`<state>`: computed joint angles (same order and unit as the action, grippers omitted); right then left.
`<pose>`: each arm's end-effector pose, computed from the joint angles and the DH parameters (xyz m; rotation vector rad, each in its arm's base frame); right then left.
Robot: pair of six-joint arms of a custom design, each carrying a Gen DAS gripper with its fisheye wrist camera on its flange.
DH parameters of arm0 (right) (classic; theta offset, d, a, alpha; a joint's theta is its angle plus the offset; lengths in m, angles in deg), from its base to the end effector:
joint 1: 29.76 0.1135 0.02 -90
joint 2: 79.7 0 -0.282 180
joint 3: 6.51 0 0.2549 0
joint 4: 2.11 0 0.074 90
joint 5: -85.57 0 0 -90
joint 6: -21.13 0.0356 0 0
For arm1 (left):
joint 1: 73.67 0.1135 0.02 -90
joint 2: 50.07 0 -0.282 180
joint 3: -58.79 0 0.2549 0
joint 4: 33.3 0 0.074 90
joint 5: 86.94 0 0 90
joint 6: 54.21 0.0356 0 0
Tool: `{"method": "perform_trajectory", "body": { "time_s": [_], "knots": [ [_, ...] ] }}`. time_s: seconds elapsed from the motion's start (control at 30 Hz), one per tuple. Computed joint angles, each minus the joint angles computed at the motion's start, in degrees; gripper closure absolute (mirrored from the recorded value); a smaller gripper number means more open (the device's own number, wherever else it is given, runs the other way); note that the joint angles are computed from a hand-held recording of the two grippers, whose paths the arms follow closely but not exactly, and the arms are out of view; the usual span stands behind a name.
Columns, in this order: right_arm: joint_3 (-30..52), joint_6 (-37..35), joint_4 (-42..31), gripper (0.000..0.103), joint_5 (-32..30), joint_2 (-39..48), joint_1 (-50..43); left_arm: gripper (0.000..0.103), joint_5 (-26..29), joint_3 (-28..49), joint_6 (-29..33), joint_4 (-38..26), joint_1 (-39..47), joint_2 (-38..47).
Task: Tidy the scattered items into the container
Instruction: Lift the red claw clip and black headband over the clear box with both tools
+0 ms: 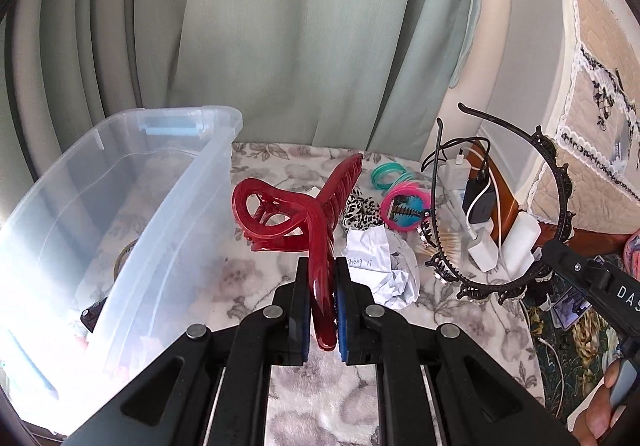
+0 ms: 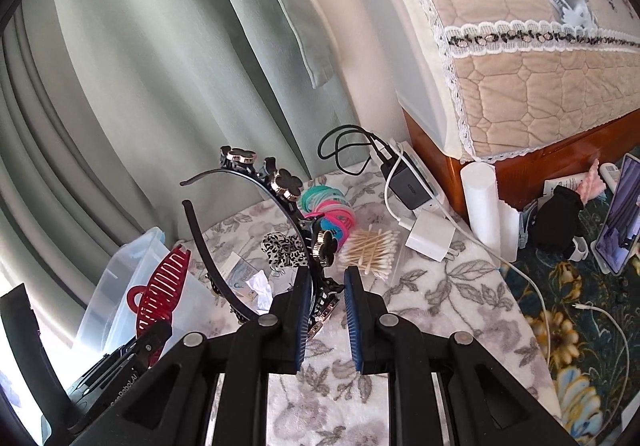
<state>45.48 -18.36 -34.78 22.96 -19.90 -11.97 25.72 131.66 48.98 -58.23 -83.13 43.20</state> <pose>0.2059 0.0489 0.2540 0.8469 2.0173 0.1245 0.3431 -0.0711 0.2302 0.6422 2.2352 -0.4332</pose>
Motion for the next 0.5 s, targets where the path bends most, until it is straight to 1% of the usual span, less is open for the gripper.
{"method": "perform_trajectory", "body": {
  "time_s": [0.3,0.5],
  "knots": [
    [3.22,1.58,-5.71,0.085,7.21,-4.06,6.86,0.093,3.59,-1.57,-0.02,-2.28,2.77,-7.11],
    [6.34,2.31,-8.55,0.085,11.97,-4.38,11.46,0.093,6.40,-1.98,-0.02,-3.53,5.11,-10.51]
  ]
}}
